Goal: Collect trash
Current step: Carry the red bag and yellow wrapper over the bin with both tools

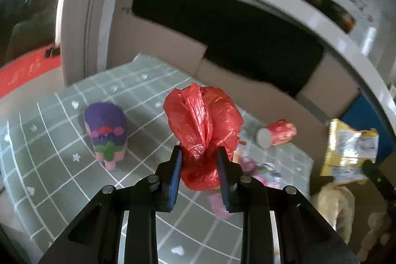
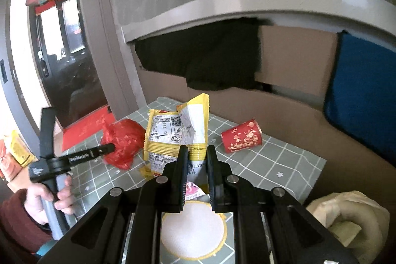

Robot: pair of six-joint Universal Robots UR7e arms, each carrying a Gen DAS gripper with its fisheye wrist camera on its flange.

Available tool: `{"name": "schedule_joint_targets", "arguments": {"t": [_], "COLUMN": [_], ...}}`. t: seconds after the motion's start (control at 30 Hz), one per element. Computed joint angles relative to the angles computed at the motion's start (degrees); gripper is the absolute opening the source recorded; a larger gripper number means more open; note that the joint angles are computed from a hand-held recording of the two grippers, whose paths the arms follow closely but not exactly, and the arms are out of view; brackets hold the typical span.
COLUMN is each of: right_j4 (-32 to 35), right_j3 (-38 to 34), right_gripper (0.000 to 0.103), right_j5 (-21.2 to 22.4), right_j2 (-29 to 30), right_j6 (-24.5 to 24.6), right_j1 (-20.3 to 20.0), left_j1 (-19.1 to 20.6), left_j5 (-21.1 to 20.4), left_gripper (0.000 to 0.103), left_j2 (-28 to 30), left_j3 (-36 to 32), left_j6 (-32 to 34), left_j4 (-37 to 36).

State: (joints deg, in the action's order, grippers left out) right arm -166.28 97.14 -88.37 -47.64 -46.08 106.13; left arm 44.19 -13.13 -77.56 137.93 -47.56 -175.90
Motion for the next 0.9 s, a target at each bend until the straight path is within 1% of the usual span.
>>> {"name": "schedule_joint_targets", "arguments": {"t": [0.07,0.13,0.2,0.27,0.33,0.43,0.57,0.6,0.63,0.73,0.9], "right_j4": [-2.28,-3.81,-5.65,-7.33,-8.81,-13.73,-18.0,-18.4,-18.3,-17.44,-18.03], "right_j3": [2.19,4.11,5.94,7.54,8.74,11.53,14.66,15.16,15.44,15.18,14.51], "right_gripper": [0.013,0.013,0.013,0.013,0.013,0.013,0.013,0.013,0.013,0.013,0.013], "right_j5": [0.01,0.28,0.54,0.6,0.36,-0.07,-0.21,-0.15,0.01,0.2,-0.01], "right_j2": [-1.51,-3.13,-4.79,-6.58,-7.98,-10.63,-14.06,-14.89,-15.84,-17.46,-18.84], "right_j6": [-0.65,-0.83,-0.72,-0.37,-0.31,-1.52,-1.68,-1.43,-0.88,0.69,2.47], "right_j1": [-0.18,-0.52,-1.06,-1.69,-2.24,-3.48,-5.29,-5.85,-6.65,-8.39,-10.65], "left_j1": [-2.79,-5.45,-7.28,-8.89,-9.84,-10.45,-10.43,-10.24,-9.58,-8.37,-7.88], "left_j5": [2.11,3.18,3.51,3.36,2.31,-1.49,-6.22,-7.42,-9.71,-13.47,-16.13], "left_gripper": [0.028,0.028,0.028,0.028,0.028,0.028,0.028,0.028,0.028,0.028,0.028], "left_j2": [0.2,1.48,3.21,6.2,9.51,14.46,19.64,20.32,21.1,22.64,25.31], "left_j3": [-0.22,-0.69,-1.35,-2.68,-4.41,-7.67,-11.73,-12.46,-13.63,-16.02,-18.75], "left_j6": [-1.28,-0.25,2.1,6.58,12.3,20.03,25.39,25.51,25.45,24.97,27.68], "left_j4": [3.22,3.37,1.56,-2.62,-8.07,-14.83,-18.16,-18.13,-17.84,-16.58,-17.0]}}
